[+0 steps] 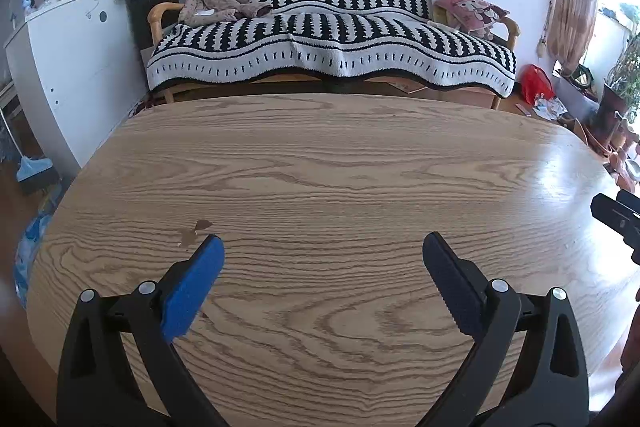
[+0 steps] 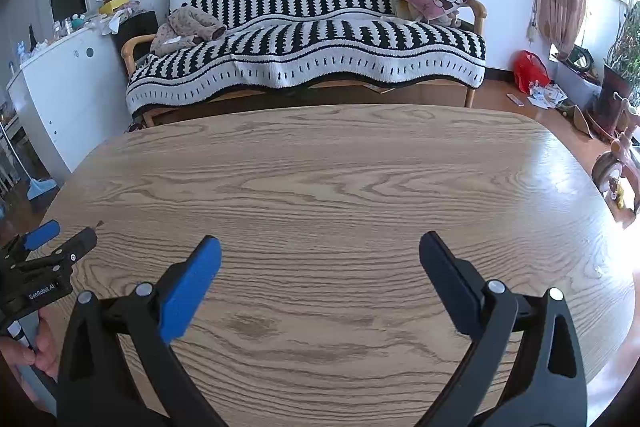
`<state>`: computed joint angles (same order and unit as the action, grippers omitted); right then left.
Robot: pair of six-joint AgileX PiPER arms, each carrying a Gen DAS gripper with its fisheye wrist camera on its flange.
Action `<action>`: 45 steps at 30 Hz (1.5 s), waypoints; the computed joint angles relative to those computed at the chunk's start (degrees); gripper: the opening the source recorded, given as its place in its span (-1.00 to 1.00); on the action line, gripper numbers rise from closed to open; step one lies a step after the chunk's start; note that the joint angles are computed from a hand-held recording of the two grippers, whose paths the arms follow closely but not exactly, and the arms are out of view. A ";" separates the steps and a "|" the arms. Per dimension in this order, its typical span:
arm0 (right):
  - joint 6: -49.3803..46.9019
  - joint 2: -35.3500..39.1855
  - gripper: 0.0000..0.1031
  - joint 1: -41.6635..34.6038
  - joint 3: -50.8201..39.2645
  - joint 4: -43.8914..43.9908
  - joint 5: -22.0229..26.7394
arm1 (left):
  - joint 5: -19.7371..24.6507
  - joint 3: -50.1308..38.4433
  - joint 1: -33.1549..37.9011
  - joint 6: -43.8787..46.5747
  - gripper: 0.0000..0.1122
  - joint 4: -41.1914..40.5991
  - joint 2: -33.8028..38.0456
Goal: Collect trash
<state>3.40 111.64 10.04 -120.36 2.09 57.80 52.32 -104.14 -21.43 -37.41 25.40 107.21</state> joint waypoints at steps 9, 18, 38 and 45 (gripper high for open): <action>0.10 0.02 0.86 0.20 0.03 -0.04 -0.15 | 0.30 -0.37 -0.03 0.60 0.72 -0.07 0.13; -0.10 0.13 0.86 0.18 -0.17 -0.04 -0.06 | 0.23 -0.39 -0.01 0.61 0.72 -0.15 0.17; -0.14 0.27 0.86 0.24 -0.41 0.00 0.02 | 1.11 -1.15 0.13 0.72 0.72 0.13 0.52; -0.12 0.58 0.86 0.25 -0.95 -0.03 0.29 | 1.25 -1.24 0.74 1.70 0.72 -0.65 0.68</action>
<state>3.28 112.22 10.29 -121.31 2.07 58.09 53.57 -105.38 -20.70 -35.72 24.76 107.89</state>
